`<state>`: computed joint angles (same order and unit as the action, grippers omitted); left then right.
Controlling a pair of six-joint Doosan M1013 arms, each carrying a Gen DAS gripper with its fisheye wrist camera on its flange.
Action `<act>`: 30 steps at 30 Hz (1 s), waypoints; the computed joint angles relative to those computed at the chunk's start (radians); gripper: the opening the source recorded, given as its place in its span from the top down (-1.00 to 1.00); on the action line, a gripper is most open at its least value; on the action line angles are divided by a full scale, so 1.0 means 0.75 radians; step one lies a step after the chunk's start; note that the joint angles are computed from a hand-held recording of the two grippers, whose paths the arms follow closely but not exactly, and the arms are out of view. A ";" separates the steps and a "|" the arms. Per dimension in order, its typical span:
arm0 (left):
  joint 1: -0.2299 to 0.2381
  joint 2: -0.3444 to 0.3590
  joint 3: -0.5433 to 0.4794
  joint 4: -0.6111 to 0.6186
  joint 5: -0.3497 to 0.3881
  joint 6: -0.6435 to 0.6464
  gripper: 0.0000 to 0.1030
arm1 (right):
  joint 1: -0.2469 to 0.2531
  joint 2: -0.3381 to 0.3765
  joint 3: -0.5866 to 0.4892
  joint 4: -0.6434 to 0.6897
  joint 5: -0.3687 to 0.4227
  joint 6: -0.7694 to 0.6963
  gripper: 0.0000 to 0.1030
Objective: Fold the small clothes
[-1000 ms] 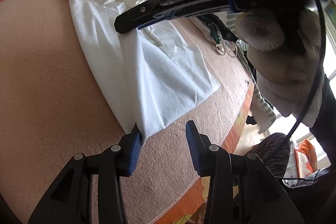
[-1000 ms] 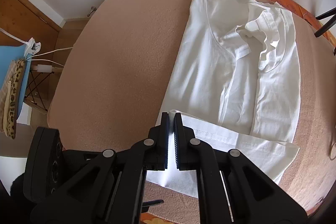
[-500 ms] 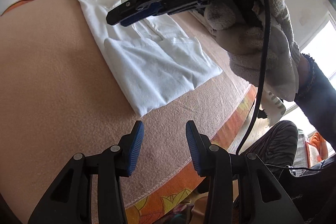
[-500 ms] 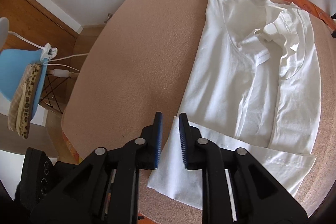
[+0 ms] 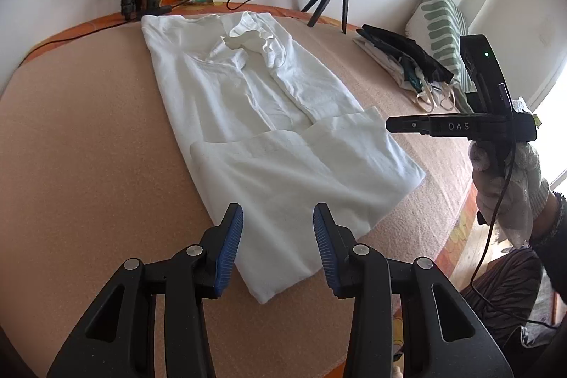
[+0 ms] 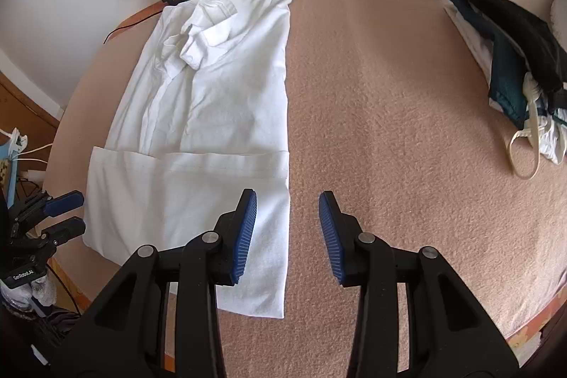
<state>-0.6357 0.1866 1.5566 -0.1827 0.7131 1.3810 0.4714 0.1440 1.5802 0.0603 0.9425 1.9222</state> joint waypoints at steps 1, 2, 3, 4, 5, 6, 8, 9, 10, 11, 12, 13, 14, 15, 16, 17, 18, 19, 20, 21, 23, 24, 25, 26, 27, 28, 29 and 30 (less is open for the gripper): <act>-0.005 0.004 -0.004 0.017 0.009 -0.009 0.25 | -0.019 0.002 0.012 0.065 -0.017 -0.027 0.25; -0.009 0.007 -0.004 0.035 0.013 -0.026 0.25 | -0.033 0.001 0.023 0.112 -0.049 -0.045 0.27; -0.014 0.010 -0.005 0.060 0.020 -0.049 0.25 | -0.041 0.001 0.029 0.142 -0.074 -0.065 0.28; -0.016 0.014 -0.007 0.074 0.027 -0.061 0.25 | -0.040 0.003 0.030 0.142 -0.093 -0.068 0.33; -0.020 0.015 -0.005 0.094 0.031 -0.085 0.25 | -0.036 0.006 0.027 0.134 -0.105 -0.069 0.54; -0.022 0.017 -0.005 0.111 0.038 -0.104 0.25 | -0.034 0.011 0.021 0.138 -0.109 -0.090 0.71; -0.021 0.023 -0.003 0.122 0.048 -0.124 0.25 | -0.013 0.019 0.011 0.102 -0.107 -0.111 0.92; -0.022 0.024 0.001 0.126 0.050 -0.132 0.26 | 0.004 0.020 0.007 0.052 -0.111 -0.116 0.93; -0.027 0.019 0.011 0.149 0.030 -0.143 0.25 | 0.029 0.027 -0.002 -0.050 -0.109 -0.088 0.94; -0.034 0.019 0.012 0.176 0.032 -0.156 0.25 | 0.050 0.038 -0.013 -0.155 -0.090 -0.042 0.94; -0.042 0.019 0.011 0.209 0.038 -0.168 0.25 | 0.056 0.045 -0.018 -0.191 -0.079 -0.029 0.94; -0.049 0.020 0.009 0.239 0.047 -0.180 0.25 | 0.050 0.048 -0.019 -0.170 -0.078 -0.047 0.94; -0.051 0.019 0.007 0.253 0.055 -0.191 0.25 | 0.046 0.048 -0.020 -0.162 -0.075 -0.049 0.94; -0.048 0.018 0.004 0.244 0.064 -0.196 0.25 | 0.036 0.045 -0.019 -0.123 -0.077 -0.066 0.94; -0.042 0.016 0.000 0.230 0.072 -0.199 0.25 | 0.020 0.037 -0.014 -0.055 -0.084 -0.100 0.94; -0.033 0.012 -0.002 0.222 0.074 -0.216 0.25 | 0.008 0.023 -0.004 -0.013 -0.098 -0.119 0.91; -0.020 0.006 -0.003 0.195 0.065 -0.226 0.25 | 0.001 0.015 -0.004 -0.001 -0.100 -0.123 0.90; -0.002 0.000 -0.005 0.149 0.053 -0.217 0.25 | -0.006 0.004 0.000 0.016 -0.113 -0.137 0.89; 0.015 -0.002 -0.013 0.113 0.051 -0.204 0.25 | -0.014 -0.004 0.000 0.027 -0.122 -0.148 0.89; 0.027 -0.005 -0.024 0.106 0.051 -0.202 0.25 | -0.020 -0.009 -0.006 0.024 -0.122 -0.147 0.89; 0.046 -0.008 -0.046 0.142 0.034 -0.220 0.23 | -0.040 -0.016 -0.021 0.061 -0.131 -0.179 0.89; 0.058 -0.008 -0.059 0.159 0.027 -0.232 0.22 | -0.051 -0.017 -0.030 0.081 -0.134 -0.193 0.89; 0.070 -0.005 -0.076 0.180 0.023 -0.243 0.21 | -0.060 -0.017 -0.040 0.087 -0.139 -0.194 0.89; 0.081 0.000 -0.093 0.203 0.022 -0.250 0.21 | -0.068 -0.018 -0.046 0.089 -0.153 -0.189 0.89; 0.095 0.008 -0.114 0.213 0.026 -0.253 0.21 | -0.079 -0.016 -0.054 0.094 -0.170 -0.186 0.89; 0.112 0.018 -0.136 0.201 0.031 -0.244 0.20 | -0.090 -0.009 -0.067 0.103 -0.174 -0.196 0.88; 0.132 0.031 -0.161 0.180 0.040 -0.235 0.14 | -0.102 0.002 -0.085 0.121 -0.172 -0.228 0.88; 0.150 0.045 -0.184 0.168 0.045 -0.238 0.07 | -0.114 0.015 -0.101 0.137 -0.175 -0.261 0.88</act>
<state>-0.5228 0.2206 1.4188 -0.0565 0.7465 1.2027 0.3860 0.1549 1.5047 0.1634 0.8113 1.7264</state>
